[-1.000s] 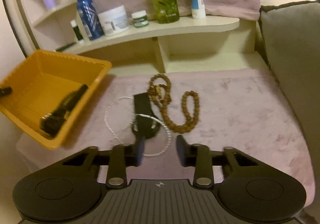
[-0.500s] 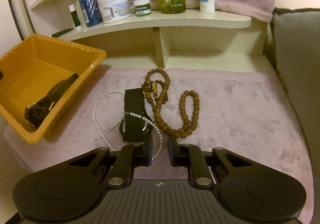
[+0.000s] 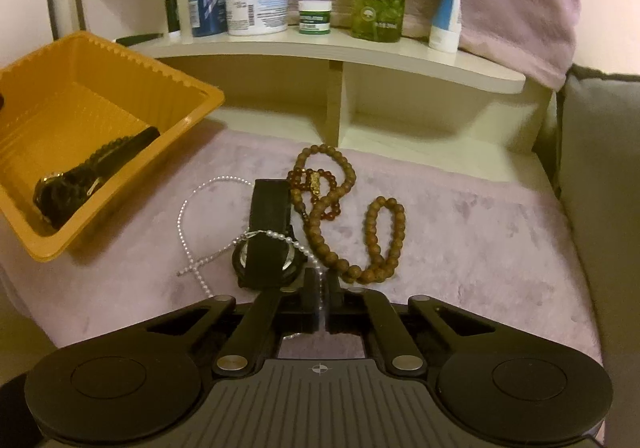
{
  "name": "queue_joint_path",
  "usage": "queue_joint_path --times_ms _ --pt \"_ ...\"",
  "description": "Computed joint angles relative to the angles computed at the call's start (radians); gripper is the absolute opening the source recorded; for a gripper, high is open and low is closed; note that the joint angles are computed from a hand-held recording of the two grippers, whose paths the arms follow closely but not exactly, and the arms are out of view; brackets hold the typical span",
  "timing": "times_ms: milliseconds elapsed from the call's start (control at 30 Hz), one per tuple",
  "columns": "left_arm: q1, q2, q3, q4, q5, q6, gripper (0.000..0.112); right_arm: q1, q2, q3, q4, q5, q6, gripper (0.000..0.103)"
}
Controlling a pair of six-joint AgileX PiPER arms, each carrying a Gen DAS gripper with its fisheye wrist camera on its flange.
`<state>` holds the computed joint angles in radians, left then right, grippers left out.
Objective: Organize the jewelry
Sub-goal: 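Move the right gripper back and grasp the white pearl strand, then lift the pearl strand high with the right gripper and carry it over the tray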
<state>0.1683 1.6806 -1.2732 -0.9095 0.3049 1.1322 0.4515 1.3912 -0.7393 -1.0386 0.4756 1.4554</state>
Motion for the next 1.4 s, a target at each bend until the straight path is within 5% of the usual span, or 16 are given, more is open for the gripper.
queue_joint_path --times_ms 333,700,1133,1400 --pt "0.004 0.003 0.001 -0.027 0.003 0.025 0.013 0.038 -0.129 0.004 0.032 0.016 0.028 0.002" --pt "0.012 -0.003 -0.003 -0.03 0.021 0.032 0.012 0.04 -0.236 -0.137 0.133 0.022 -0.162 0.002" --pt "0.036 -0.009 -0.005 -0.075 0.063 0.073 0.011 -0.053 -0.166 -0.379 0.352 -0.043 -0.517 0.002" --pt "0.042 -0.006 -0.011 -0.084 0.075 0.08 0.011 -0.054 -0.108 -0.481 0.393 -0.066 -0.597 0.002"
